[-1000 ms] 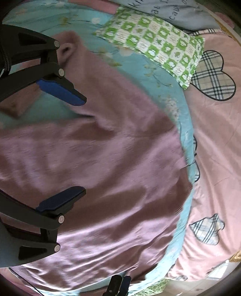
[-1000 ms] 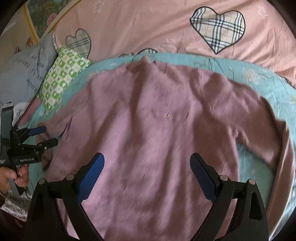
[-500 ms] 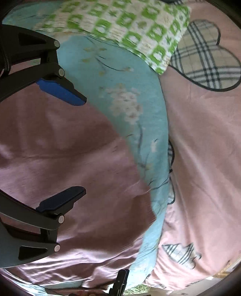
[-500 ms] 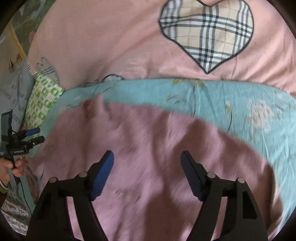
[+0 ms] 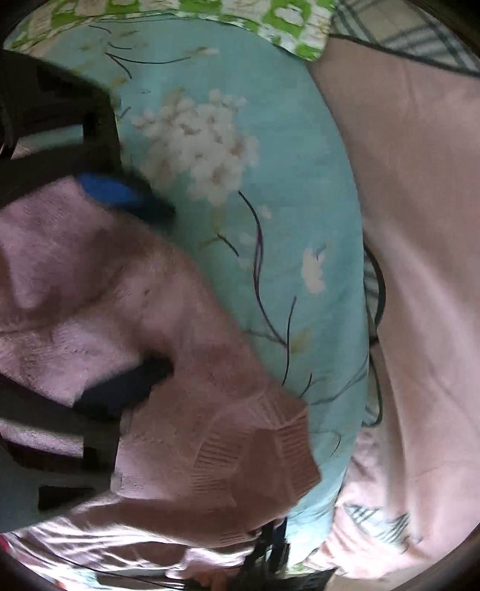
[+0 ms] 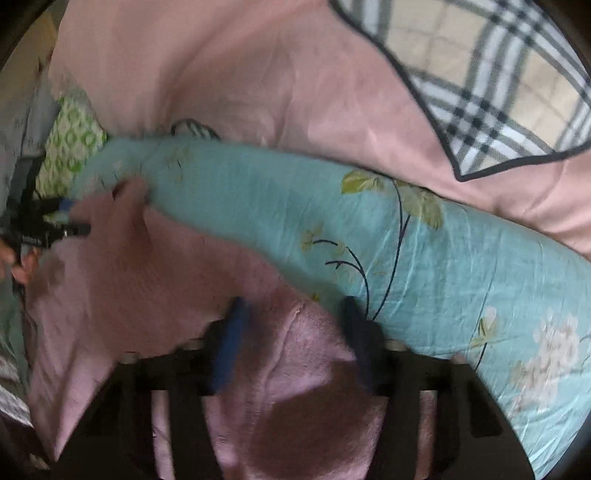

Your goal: Fold small clothes

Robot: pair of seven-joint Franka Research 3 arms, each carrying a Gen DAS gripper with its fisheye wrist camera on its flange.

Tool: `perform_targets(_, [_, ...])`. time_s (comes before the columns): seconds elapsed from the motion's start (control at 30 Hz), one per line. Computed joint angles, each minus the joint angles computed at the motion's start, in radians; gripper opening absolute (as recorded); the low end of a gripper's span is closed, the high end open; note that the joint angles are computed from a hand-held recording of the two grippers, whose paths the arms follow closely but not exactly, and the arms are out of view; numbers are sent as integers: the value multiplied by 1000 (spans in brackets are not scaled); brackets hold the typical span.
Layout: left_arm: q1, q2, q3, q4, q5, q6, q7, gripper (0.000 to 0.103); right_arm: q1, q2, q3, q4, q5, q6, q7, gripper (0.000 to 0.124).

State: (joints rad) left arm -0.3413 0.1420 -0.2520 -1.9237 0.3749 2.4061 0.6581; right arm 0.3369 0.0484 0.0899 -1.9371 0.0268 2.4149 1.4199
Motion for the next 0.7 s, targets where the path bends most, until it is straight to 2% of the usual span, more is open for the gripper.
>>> perform_targets(0.03, [-2,1,-3,0,3,11,7,20,-2,1,-1,0,16,-3,-11,13])
perform_targets(0.07, [-3,3,-6,2,-1,21,22,10,-6,2,-2,3,46,-15,-24,13])
perform_targets(0.13, [-25,9,-3,28,67,-19,-2,9,-7,-16,-2,-17,51,4,-32,9])
perform_targets(0.2, [-46,2,-3,48,127,-76,-33,8,-4,-50,0,-48,-17,37,3,8])
perform_targets(0.33, [-65,7,-2,89,221,-197,-69,8,-40,-127,-2,-100,-165,125,159,7])
perform_targets(0.4, [-68,35,0,118,232,-244,-73,8,-60,-121,2,-97,-211,126,217,7])
perform_targets(0.6, [-71,85,12,162,225,-266,-125,11,-49,-53,10,-70,-362,84,375,9])
perform_targets(0.67, [-72,79,13,170,216,-250,-146,21,-41,-52,5,-57,-340,70,394,12])
perform_targets(0.7, [-72,56,14,157,215,-259,-159,22,-37,-57,5,-55,-323,78,400,18])
